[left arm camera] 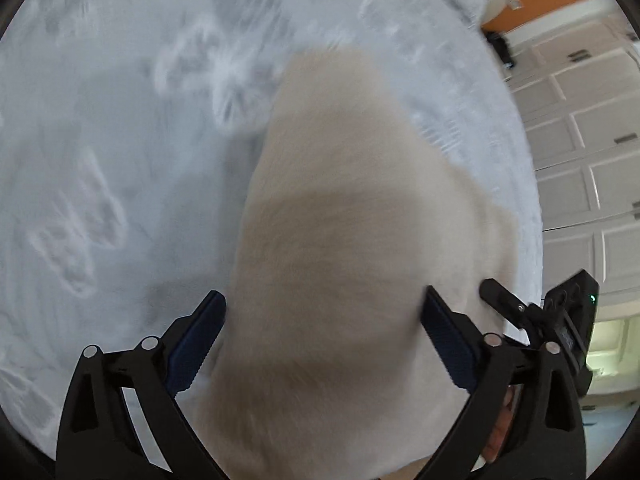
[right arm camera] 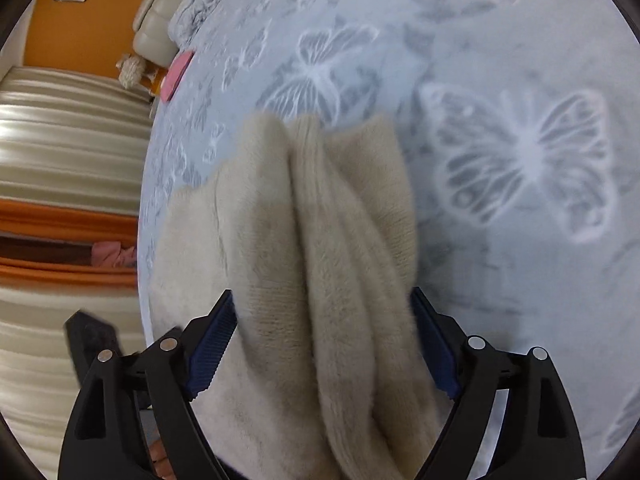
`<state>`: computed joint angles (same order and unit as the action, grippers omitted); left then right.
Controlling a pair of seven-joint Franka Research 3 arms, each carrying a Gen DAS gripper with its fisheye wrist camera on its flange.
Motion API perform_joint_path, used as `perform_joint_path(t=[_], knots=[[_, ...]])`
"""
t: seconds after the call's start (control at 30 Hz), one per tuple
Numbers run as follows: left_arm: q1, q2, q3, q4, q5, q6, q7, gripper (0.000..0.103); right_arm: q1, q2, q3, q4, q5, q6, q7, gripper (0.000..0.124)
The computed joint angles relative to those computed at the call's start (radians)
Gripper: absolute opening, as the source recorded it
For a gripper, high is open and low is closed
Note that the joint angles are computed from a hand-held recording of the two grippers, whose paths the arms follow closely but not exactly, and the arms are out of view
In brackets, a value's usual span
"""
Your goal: Fold small clothes
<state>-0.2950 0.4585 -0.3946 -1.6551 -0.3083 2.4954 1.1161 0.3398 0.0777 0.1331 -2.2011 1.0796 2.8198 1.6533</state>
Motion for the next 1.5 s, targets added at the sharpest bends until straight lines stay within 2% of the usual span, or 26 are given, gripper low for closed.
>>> perform_joint_path(t=[0.03,0.1,0.17,0.23,0.33,0.43,0.47,0.5,0.53,0.57,0.67,0.73,0.77,0.8,0.9,0.93,0.97,1.0,1.07,1.17,1.2,1.23,1.27,1.33,1.4,1.5], knots=[[0.034,0.016,-0.034,-0.007,-0.08,0.008,0.021,0.094,0.006,0.006,0.006,0.004,0.005,0.019,-0.012,0.059],[0.06,-0.001,-0.056,-0.045,-0.158,0.054,0.037,0.075,0.013,-0.003,0.013,0.007,0.008,0.038,-0.027,0.04],[0.068,-0.034,-0.059,-0.064,-0.173,0.048,0.062,0.056,0.015,-0.029,0.022,0.018,0.092,0.053,-0.12,0.035],[0.096,-0.094,-0.081,-0.103,-0.248,0.045,0.12,0.05,0.031,-0.066,0.024,0.022,0.134,0.078,-0.192,0.033],[0.102,-0.196,-0.075,-0.178,-0.339,0.067,0.186,0.051,0.064,-0.12,0.017,0.003,0.243,0.117,-0.319,0.033],[0.05,-0.196,-0.023,-0.19,-0.274,0.035,0.167,0.053,0.065,-0.072,0.0,-0.038,0.148,0.068,-0.176,0.035],[0.018,-0.175,0.009,-0.178,-0.227,0.005,0.138,0.053,0.062,-0.041,-0.004,-0.042,0.087,0.038,-0.103,0.039],[0.015,-0.147,0.005,-0.165,-0.14,-0.013,0.083,0.06,0.073,-0.02,-0.01,-0.044,0.097,0.038,-0.099,0.047],[-0.023,-0.152,0.037,-0.187,-0.084,0.024,0.043,0.063,0.056,-0.026,0.019,-0.049,0.177,0.069,-0.137,0.05],[-0.025,-0.165,0.036,-0.208,-0.09,0.059,0.04,0.065,0.06,-0.038,0.018,-0.055,0.187,0.08,-0.129,0.053],[-0.013,-0.21,0.026,-0.229,-0.108,0.096,0.019,0.072,0.071,-0.094,0.011,-0.1,-0.066,0.141,0.097,0.067],[-0.009,-0.215,0.026,-0.225,-0.104,0.146,0.036,0.081,0.072,-0.097,0.001,-0.085,-0.035,0.151,0.048,0.085],[-0.016,-0.205,0.038,-0.212,-0.07,0.168,0.02,0.086,0.07,-0.087,-0.002,-0.071,-0.042,0.155,0.057,0.086],[-0.032,-0.192,0.057,-0.191,-0.039,0.16,-0.005,0.088,0.064,-0.073,-0.008,-0.056,-0.033,0.147,0.047,0.086],[-0.011,-0.072,0.045,-0.046,-0.004,0.032,-0.035,0.088,0.028,0.032,-0.018,0.048,0.024,0.025,0.022,0.087],[-0.004,-0.025,0.036,0.008,-0.008,-0.016,-0.034,0.087,0.017,0.048,-0.009,0.062,0.05,0.009,0.006,0.078],[-0.007,-0.006,0.04,0.036,0.01,-0.04,-0.047,0.08,0.009,0.067,0.001,0.085,0.07,0.006,-0.023,0.064],[-0.009,0.011,0.043,0.061,0.026,-0.055,-0.053,0.068,0.012,0.074,0.005,0.097,0.032,0.01,-0.009,0.043],[0.014,0.001,0.025,0.044,0.004,-0.025,-0.026,0.057,0.017,0.046,0.014,0.086,-0.013,0.067,-0.01,0.036],[0.029,-0.016,0.012,0.008,-0.004,0.026,0.019,0.056,0.019,0.029,0.035,0.065,0.065,0.158,-0.095,0.035],[0.022,-0.009,0.019,0.014,0.013,0.018,0.015,0.06,0.023,0.039,0.021,0.057,-0.001,0.146,-0.027,0.039],[0.011,-0.006,0.028,0.013,0.037,0.014,0.004,0.063,0.042,0.051,-0.01,0.046,-0.122,0.118,0.093,0.051],[0.005,-0.009,0.033,0.012,0.054,0.011,-0.001,0.07,0.038,0.056,-0.006,0.042,-0.174,0.115,0.149,0.057],[-0.006,-0.027,0.043,0.006,0.09,0.004,-0.017,0.077,0.035,0.018,0.009,0.002,-0.172,0.132,0.173,0.066],[-0.006,-0.079,0.045,-0.043,0.11,0.009,-0.022,0.089,0.05,-0.041,0.009,-0.055,-0.251,0.144,0.254,0.072],[0.012,-0.163,0.027,-0.146,0.072,0.034,0.032,0.093,0.081,-0.123,0.027,-0.147,-0.221,0.181,0.241,0.086]])
